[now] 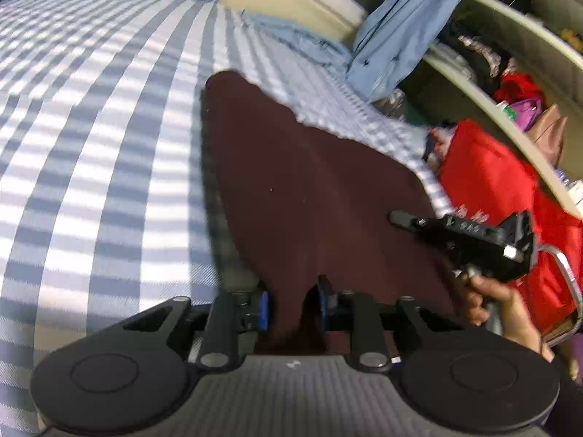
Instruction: Fold small clothes
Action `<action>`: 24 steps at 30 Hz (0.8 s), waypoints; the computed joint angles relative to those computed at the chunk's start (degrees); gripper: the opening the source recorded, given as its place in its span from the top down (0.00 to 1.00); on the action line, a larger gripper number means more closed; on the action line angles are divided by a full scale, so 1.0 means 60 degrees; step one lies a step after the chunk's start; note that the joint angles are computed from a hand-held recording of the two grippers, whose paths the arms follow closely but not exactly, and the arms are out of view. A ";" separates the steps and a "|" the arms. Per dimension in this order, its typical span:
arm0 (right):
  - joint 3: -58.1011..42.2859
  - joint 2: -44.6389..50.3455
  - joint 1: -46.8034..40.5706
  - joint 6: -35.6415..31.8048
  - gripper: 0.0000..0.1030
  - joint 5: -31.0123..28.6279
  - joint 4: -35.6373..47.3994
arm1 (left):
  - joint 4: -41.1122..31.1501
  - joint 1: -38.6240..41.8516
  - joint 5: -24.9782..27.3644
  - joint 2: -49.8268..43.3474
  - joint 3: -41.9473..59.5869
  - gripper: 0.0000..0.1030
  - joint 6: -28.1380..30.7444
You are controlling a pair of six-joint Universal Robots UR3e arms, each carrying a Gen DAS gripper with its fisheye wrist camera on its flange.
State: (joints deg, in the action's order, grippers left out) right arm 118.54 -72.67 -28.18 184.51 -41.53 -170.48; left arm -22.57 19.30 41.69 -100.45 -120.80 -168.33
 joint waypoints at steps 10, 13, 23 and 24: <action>-0.0682 -0.1013 0.1226 0.0367 0.79 -0.0452 0.0136 | -0.1454 0.1098 -0.0669 0.2425 -0.0478 0.82 0.1016; -0.1158 -0.1248 0.1802 0.0482 0.79 -0.0741 0.0573 | -0.3284 0.2054 -0.1160 0.3566 -0.0528 0.82 0.2135; -0.2593 -0.0384 0.4522 0.2535 0.79 -0.2037 -0.0578 | -1.4729 0.7208 -0.1846 0.7086 0.1016 0.82 1.0171; -0.2638 -0.0268 0.4766 0.2772 0.79 -0.2135 -0.0808 | -1.5700 0.7689 -0.1716 0.7137 0.1273 0.82 1.0969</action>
State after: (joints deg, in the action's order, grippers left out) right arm 102.71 -74.27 0.42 201.14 -54.35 -175.33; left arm -116.77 65.44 31.40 -57.62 -113.17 -102.52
